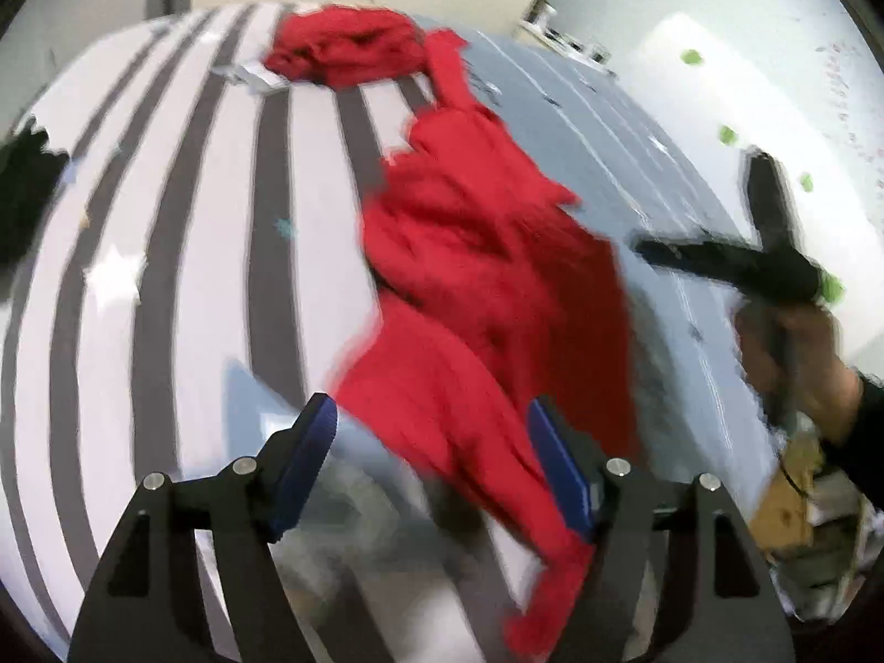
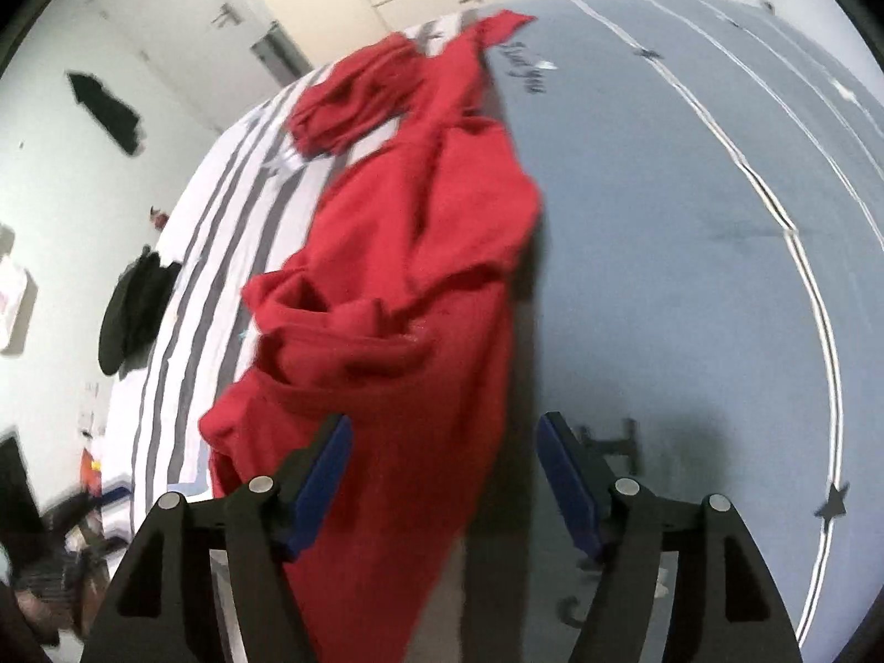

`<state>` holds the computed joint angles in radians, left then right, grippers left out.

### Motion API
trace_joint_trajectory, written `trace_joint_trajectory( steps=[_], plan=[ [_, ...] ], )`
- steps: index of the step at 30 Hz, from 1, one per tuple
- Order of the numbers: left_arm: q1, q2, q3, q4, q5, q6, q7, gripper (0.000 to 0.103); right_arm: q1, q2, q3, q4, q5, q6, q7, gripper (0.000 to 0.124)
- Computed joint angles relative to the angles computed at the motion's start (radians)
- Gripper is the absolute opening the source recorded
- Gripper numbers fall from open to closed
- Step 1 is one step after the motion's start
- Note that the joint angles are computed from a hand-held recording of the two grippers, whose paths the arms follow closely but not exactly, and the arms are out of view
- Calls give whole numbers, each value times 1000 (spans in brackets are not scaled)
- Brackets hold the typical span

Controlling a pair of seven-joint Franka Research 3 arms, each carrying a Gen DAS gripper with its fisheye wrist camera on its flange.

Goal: Fold clothes

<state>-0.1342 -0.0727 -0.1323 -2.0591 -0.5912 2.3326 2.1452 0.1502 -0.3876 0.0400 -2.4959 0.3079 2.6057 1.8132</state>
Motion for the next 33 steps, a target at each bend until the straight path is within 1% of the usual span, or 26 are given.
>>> trace_joint_trajectory(
  steps=[1,2,3,5,6,7,9,10,11,12,13,14,15,16,18,21,23,25,27,29,30,32,33],
  plan=[
    [-6,76,-10,51,21,47,-9,69,-3,25,14,21,-13,-8,20,66],
    [-4,147,-19,109,25,64,-14,69,-6,54,24,45,-26,-23,44,66],
    [4,206,-31,168,29,46,-33,69,0,73,26,56,-24,-37,58,66],
    [19,347,-61,311,20,-18,-95,69,14,109,29,78,-18,-63,86,66],
    [24,420,-76,391,19,-53,-130,69,22,103,30,63,-10,-62,100,66],
    [25,475,-87,452,38,-82,-163,69,30,97,32,48,-3,-62,114,66],
    [29,558,-113,542,75,-145,-192,69,35,88,39,19,-9,-72,154,66],
    [46,590,-145,574,100,-178,-209,69,44,84,31,-1,17,-54,155,66],
    [39,591,-142,571,104,-173,-193,69,53,80,23,-20,43,-35,153,65],
    [44,588,-155,561,117,-156,-178,69,58,75,15,-33,58,-17,142,55],
    [48,586,-167,551,128,-139,-163,55,63,70,8,-44,75,1,130,44],
    [51,583,-176,541,139,-122,-148,22,67,65,1,-56,92,18,117,25],
    [52,580,-184,531,148,-106,-132,12,71,60,-6,-67,111,35,104,15],
    [67,586,-194,540,133,-118,-129,11,75,56,-12,-78,130,53,89,12],
    [99,553,-211,507,85,-69,-96,10,79,34,-22,-98,155,71,59,8],
    [141,500,-213,481,8,-34,-91,10,57,-32,-27,-129,141,60,31,7],
    [179,443,-209,454,-56,-25,-60,9,50,-83,-45,-153,159,52,13,7],
    [189,387,-183,422,-72,-20,-46,9,34,-130,-64,-167,166,38,-11,6],
    [203,327,-148,381,-84,-51,-51,8,19,-170,-71,-179,174,38,-20,4],
    [215,273,-110,348,-90,-85,-60,8,27,-206,-95,-188,205,37,-59,4],
    [212,254,-90,331,-70,-92,-68,8,33,-217,-101,-187,210,30,-85,4],
    [209,221,-55,299,-25,-101,-86,8,97,-187,-140,-159,290,31,-163,4],
    [209,203,-37,276,5,-99,-110,8,128,-159,-155,-144,335,16,-200,4]
  ],
)
